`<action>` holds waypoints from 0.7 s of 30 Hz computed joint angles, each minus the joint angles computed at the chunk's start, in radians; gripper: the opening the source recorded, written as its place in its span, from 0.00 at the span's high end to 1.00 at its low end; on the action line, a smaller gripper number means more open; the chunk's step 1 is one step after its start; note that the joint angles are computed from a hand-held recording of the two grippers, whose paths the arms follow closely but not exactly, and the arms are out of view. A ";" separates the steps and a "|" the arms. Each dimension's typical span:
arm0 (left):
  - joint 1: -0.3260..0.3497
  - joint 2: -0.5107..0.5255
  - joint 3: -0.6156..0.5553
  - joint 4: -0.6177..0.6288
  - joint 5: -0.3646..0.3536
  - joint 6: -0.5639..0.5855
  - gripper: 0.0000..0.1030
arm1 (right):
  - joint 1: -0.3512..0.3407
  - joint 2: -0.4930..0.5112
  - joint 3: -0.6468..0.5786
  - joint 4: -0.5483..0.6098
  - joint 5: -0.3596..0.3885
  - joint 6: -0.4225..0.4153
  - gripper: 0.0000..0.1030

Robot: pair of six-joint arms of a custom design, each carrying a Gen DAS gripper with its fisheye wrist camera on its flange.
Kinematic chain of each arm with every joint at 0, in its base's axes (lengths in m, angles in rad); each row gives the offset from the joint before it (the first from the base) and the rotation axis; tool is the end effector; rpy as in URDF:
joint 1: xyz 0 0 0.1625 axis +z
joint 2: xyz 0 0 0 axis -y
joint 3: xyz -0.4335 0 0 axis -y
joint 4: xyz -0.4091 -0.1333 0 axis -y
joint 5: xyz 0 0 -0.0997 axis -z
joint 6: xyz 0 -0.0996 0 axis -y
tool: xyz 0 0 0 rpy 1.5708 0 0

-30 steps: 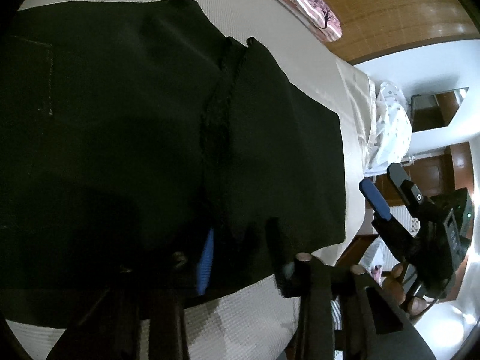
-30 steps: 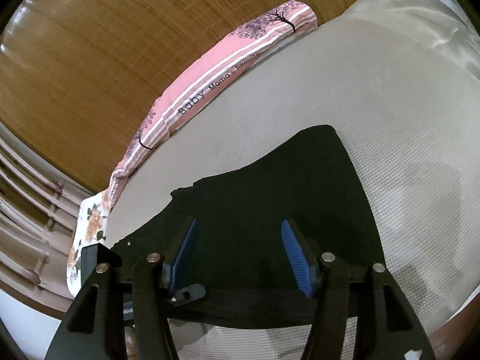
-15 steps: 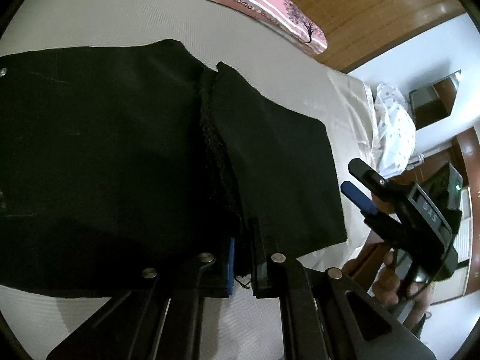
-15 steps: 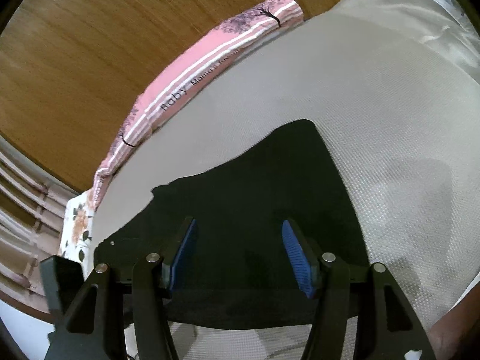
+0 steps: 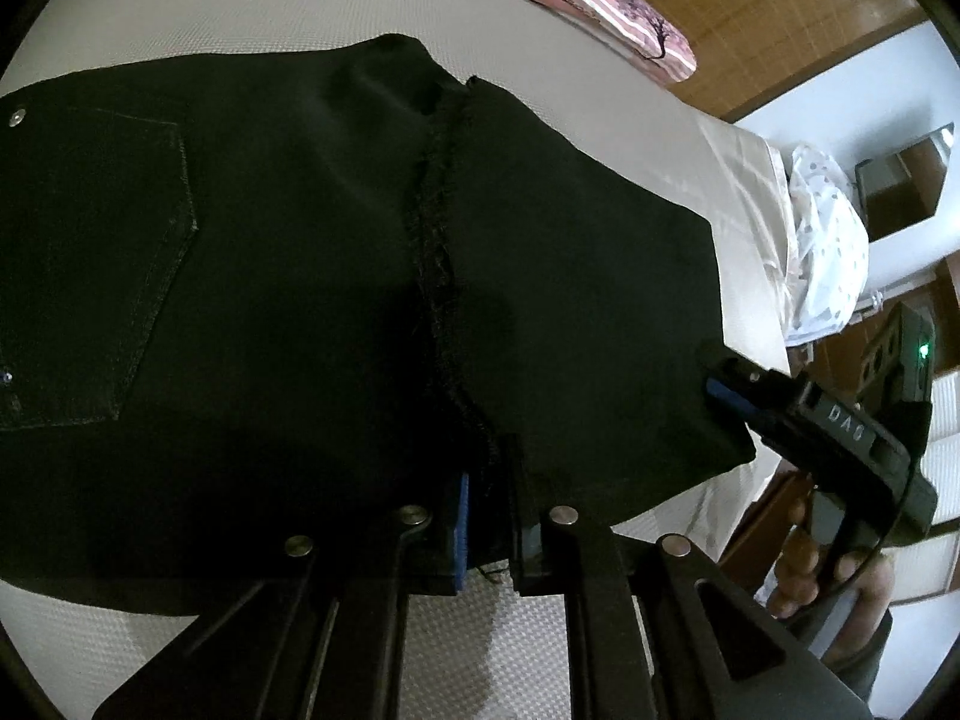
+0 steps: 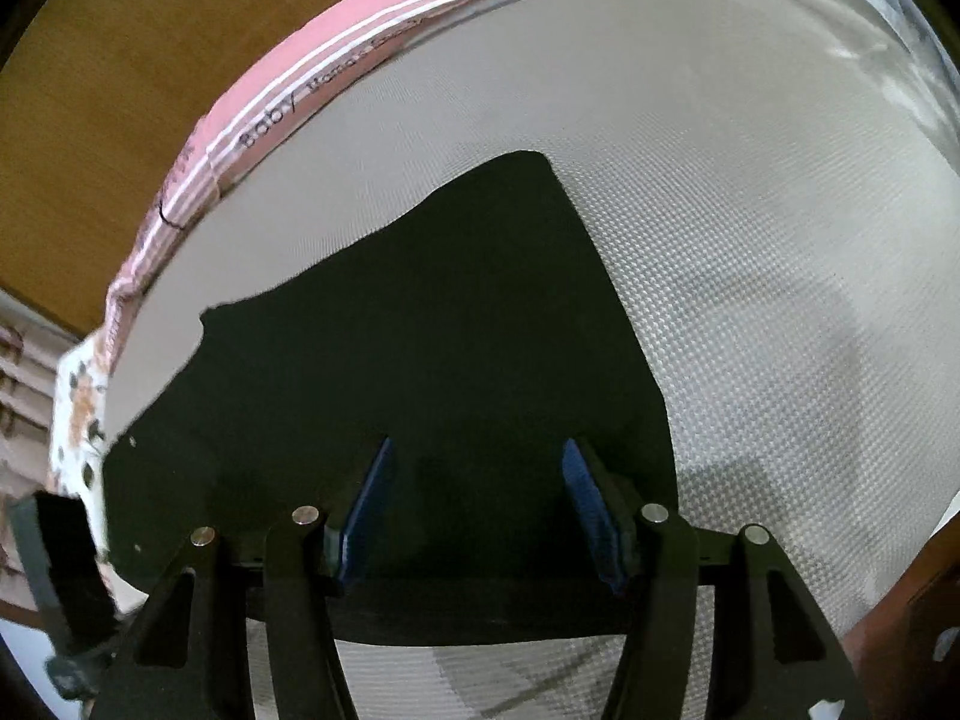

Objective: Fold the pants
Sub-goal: 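Grasp the folded end of the pants with the left tool, then lift the folded end and fold it over the pants with the left tool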

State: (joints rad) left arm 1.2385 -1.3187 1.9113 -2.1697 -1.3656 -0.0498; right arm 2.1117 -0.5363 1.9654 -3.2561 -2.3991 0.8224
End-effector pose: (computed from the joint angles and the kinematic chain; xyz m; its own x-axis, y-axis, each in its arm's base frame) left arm -0.0335 -0.5679 0.2569 -0.9410 0.2707 -0.2032 0.2797 0.9599 -0.0164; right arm 0.3314 -0.4354 -0.0609 -0.8248 0.4797 0.2993 0.1562 0.7021 -0.6947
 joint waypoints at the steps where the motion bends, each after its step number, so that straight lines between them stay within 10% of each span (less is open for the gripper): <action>1: 0.000 -0.002 0.000 0.001 0.002 0.003 0.87 | 0.003 0.002 -0.006 0.015 -0.008 -0.001 0.46; 16: 0.018 -0.171 0.077 -0.182 0.212 0.097 0.67 | 0.015 0.020 -0.033 0.039 -0.024 -0.042 0.44; 21: 0.109 -0.258 0.065 -0.191 0.162 0.026 0.67 | 0.017 0.042 -0.051 0.020 0.003 -0.090 0.44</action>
State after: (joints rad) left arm 1.3480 -1.5765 1.9761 -2.3608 -1.2038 -0.0238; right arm 2.1286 -0.4941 1.9141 -3.2360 -2.3961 0.7325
